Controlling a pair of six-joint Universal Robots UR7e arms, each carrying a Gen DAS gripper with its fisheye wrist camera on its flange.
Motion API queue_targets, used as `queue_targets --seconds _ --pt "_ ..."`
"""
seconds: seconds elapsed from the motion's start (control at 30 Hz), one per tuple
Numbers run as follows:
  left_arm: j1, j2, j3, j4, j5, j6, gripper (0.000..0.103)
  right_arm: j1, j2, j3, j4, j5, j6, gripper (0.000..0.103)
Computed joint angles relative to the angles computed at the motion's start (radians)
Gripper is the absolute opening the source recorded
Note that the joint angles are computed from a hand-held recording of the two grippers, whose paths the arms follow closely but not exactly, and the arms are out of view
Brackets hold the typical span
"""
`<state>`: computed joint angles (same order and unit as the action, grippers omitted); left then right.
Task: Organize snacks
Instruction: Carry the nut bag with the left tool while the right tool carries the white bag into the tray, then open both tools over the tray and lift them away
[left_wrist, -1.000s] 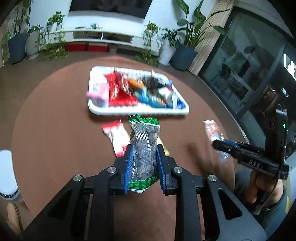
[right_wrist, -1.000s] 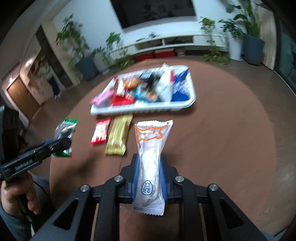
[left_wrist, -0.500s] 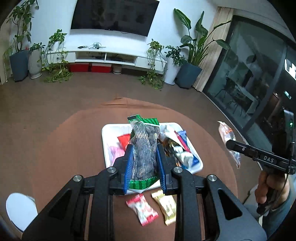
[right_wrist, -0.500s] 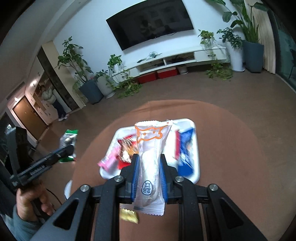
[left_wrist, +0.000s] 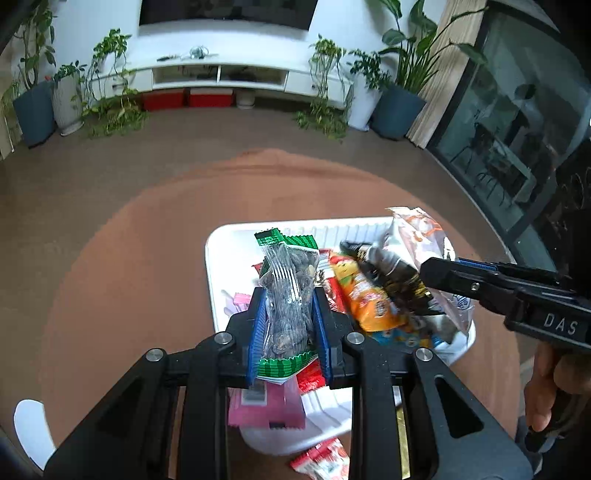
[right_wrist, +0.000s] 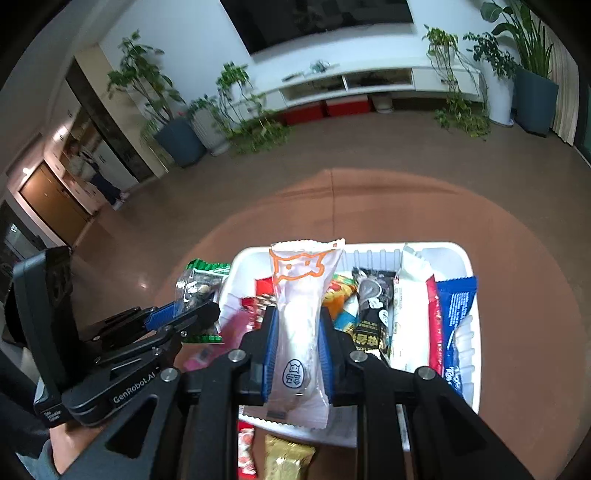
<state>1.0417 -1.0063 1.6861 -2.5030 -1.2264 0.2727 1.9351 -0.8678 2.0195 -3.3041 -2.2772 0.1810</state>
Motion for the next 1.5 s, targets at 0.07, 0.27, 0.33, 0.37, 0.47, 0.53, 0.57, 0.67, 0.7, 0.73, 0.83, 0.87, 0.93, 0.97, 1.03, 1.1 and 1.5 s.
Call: queue_targets --seconds 0.07,0.27,0.33,0.37,0.47,0.53,0.57,0.67,0.7,0.73,0.83,0.87,0.93,0.97,1.03,1.1,1.5 --pt "0.007 0.025 -0.002 -0.006 0.007 0.006 0.022 -0.014 0.014 -0.007 0.007 -0.01 -0.001 0.022" --pt "0.017 0.064 0.019 -0.054 0.016 0.028 0.023 -0.044 0.037 -0.007 0.001 -0.017 -0.013 0.022" --pt "0.015 0.073 0.022 -0.069 0.021 0.029 0.023 -0.049 0.044 -0.003 -0.008 -0.023 -0.015 0.022" --pt "0.014 0.078 0.024 -0.076 0.025 0.032 0.023 -0.052 0.046 0.0 -0.017 -0.021 -0.017 0.022" --pt "0.014 0.092 0.026 -0.097 0.028 0.037 0.023 -0.051 0.054 0.001 -0.031 -0.031 -0.027 0.022" --pt "0.012 0.097 0.025 -0.099 0.029 0.032 0.023 -0.052 0.057 0.002 -0.04 -0.036 -0.03 0.022" --pt "0.012 0.097 0.024 -0.098 0.03 0.033 0.023 -0.052 0.06 -0.002 -0.041 -0.038 -0.029 0.022" --pt "0.013 0.104 0.018 -0.097 0.027 0.028 0.023 -0.058 0.062 0.0 -0.053 -0.036 -0.023 0.022" --pt "0.011 0.098 0.023 -0.094 0.028 0.025 0.023 -0.06 0.063 0.0 -0.053 -0.034 -0.018 0.022" --pt "0.011 0.1 0.023 -0.096 0.028 0.027 0.023 -0.062 0.062 0.001 -0.052 -0.031 -0.015 0.022" --pt "0.012 0.093 0.03 -0.096 0.029 0.023 0.023 -0.07 0.068 0.001 -0.058 -0.036 -0.017 0.022" --pt "0.013 0.094 0.026 -0.094 0.025 0.021 0.023 -0.073 0.069 -0.001 -0.058 -0.037 -0.016 0.022" --pt "0.015 0.096 0.022 -0.096 0.021 0.022 0.024 -0.074 0.073 -0.003 -0.063 -0.044 -0.018 0.022" --pt "0.014 0.097 0.018 -0.094 0.022 0.018 0.025 -0.07 0.073 -0.007 -0.051 -0.051 -0.019 0.022" --pt "0.01 0.092 0.016 -0.09 0.03 0.017 0.028 -0.06 0.07 -0.017 -0.017 -0.068 -0.015 0.024" --pt "0.002 0.082 0.023 -0.098 0.037 0.015 0.044 -0.05 0.068 -0.016 -0.017 -0.08 -0.009 0.032" --pt "-0.045 -0.038 0.09 -0.143 0.019 0.0 0.073 0.03 -0.003 0.064 -0.125 -0.113 0.008 0.061"
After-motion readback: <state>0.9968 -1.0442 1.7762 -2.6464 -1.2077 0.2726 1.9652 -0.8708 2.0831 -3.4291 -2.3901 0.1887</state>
